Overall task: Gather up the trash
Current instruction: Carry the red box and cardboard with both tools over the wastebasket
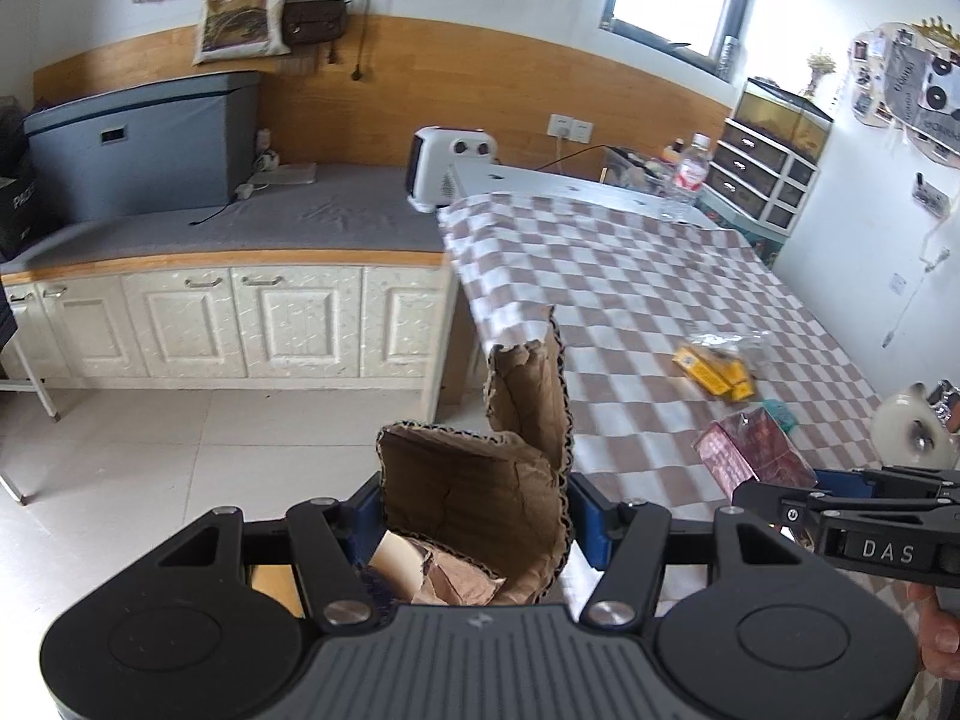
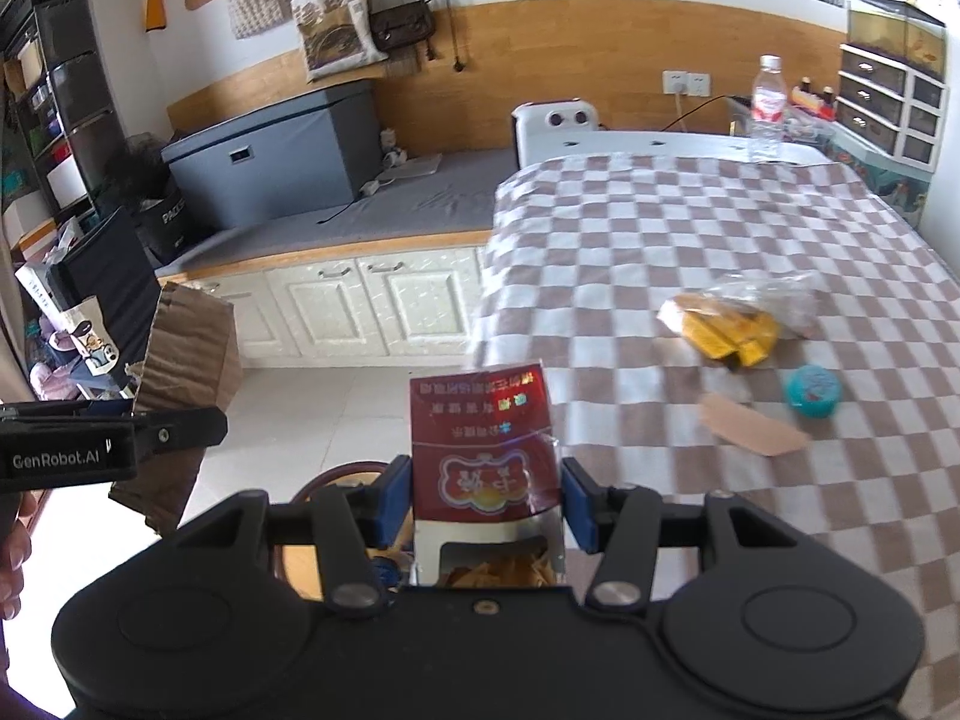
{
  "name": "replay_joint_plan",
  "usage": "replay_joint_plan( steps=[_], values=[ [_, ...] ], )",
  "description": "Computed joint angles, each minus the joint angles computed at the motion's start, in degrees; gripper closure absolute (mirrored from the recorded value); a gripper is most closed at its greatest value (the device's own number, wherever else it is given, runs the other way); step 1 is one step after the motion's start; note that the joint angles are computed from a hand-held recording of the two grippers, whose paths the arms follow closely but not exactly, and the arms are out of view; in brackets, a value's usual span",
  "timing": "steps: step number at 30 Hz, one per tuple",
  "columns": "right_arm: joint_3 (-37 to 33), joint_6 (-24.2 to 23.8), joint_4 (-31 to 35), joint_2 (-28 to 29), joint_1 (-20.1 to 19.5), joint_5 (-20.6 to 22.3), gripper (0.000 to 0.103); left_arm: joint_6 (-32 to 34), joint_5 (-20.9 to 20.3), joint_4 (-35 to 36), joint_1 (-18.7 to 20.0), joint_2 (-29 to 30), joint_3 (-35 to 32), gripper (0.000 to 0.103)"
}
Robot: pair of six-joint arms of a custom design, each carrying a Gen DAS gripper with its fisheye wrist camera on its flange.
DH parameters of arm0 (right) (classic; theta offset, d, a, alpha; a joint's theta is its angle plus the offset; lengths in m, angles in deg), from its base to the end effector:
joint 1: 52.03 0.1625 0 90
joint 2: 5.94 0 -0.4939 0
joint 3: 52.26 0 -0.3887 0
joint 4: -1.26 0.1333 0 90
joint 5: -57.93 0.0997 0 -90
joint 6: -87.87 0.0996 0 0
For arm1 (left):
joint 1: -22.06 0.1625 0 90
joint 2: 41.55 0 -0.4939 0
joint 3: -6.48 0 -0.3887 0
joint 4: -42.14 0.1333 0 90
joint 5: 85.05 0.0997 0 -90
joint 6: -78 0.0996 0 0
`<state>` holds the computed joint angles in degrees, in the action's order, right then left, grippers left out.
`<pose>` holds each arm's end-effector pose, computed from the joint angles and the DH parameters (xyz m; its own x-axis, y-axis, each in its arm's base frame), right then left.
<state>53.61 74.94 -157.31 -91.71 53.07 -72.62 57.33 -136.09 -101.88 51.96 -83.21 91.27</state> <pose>0.2027 -0.4883 0.5459 -0.7999 0.1218 0.5876 -0.3609 0.6847 -0.6332 -0.5657 -0.5513 0.1678 -0.7595 0.4025 -0.5110 0.6233 0.6750 -0.3947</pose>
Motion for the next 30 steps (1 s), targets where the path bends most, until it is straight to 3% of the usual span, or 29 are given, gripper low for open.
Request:
replay_joint_plan(
  steps=[15,21,30],
  values=[
    [-5.6,2.7,-0.1,10.9,1.3,0.6,0.050,-0.1,1.5,1.3,6.4,-3.3,0.7,0.041],
    [-9.5,4.1,5.6,14.4,-1.1,4.8,0.050,-4.2,1.1,3.9,8.7,-3.0,0.8,0.041],
    [-17.0,1.7,16.7,22.6,-5.5,10.4,0.050,-11.5,0.0,10.4,12.7,-1.3,0.6,0.041]
  ],
)
